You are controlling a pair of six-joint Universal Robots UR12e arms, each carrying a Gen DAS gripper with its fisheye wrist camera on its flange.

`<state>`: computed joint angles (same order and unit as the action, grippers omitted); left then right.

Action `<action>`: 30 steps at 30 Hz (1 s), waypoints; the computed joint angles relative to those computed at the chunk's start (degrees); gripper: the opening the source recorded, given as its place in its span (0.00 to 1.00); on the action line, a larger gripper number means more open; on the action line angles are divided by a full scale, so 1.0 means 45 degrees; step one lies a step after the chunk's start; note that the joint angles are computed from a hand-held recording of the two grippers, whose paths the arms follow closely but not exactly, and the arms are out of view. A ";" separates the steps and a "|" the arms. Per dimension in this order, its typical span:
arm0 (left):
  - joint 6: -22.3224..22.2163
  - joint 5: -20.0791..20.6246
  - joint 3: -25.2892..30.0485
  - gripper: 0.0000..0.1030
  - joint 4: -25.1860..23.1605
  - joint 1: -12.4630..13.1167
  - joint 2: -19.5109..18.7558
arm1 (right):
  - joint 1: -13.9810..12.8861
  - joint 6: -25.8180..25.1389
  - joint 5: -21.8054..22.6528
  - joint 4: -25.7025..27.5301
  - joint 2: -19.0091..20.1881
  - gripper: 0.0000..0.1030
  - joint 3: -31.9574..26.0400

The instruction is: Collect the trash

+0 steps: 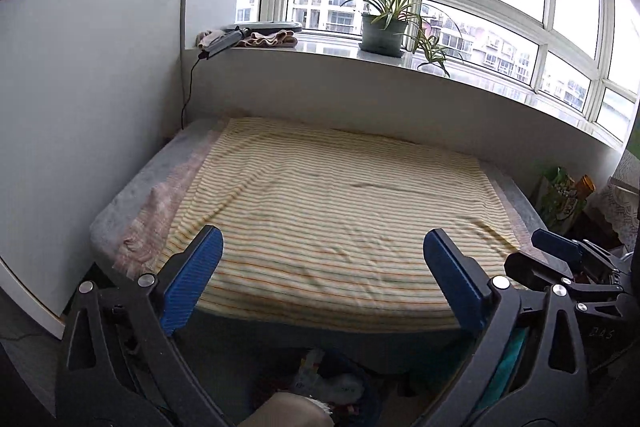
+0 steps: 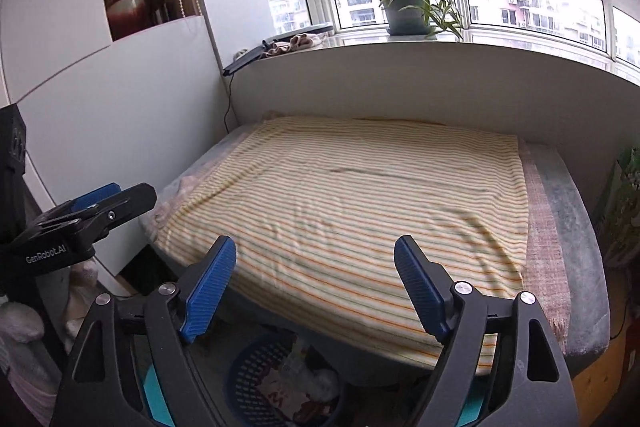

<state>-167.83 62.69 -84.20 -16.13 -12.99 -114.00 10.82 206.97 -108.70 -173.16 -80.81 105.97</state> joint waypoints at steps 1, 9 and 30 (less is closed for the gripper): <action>0.0009 0.0108 0.0010 0.99 0.0031 -0.0029 0.0002 | -0.0020 0.0002 0.0017 -0.0051 0.0002 0.79 -0.0003; 0.0025 0.0136 -0.0054 0.99 0.0066 -0.0072 0.0037 | -0.0117 0.0112 0.0127 -0.0010 -0.0071 0.79 -0.0002; -0.0459 -0.0076 -0.0118 0.99 0.0203 0.0043 0.0162 | -0.0038 0.0057 0.0027 -0.0054 -0.0014 0.79 -0.0109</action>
<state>-169.89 62.35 -84.74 -15.22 -12.80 -113.27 10.65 207.23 -108.58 -173.40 -80.87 105.48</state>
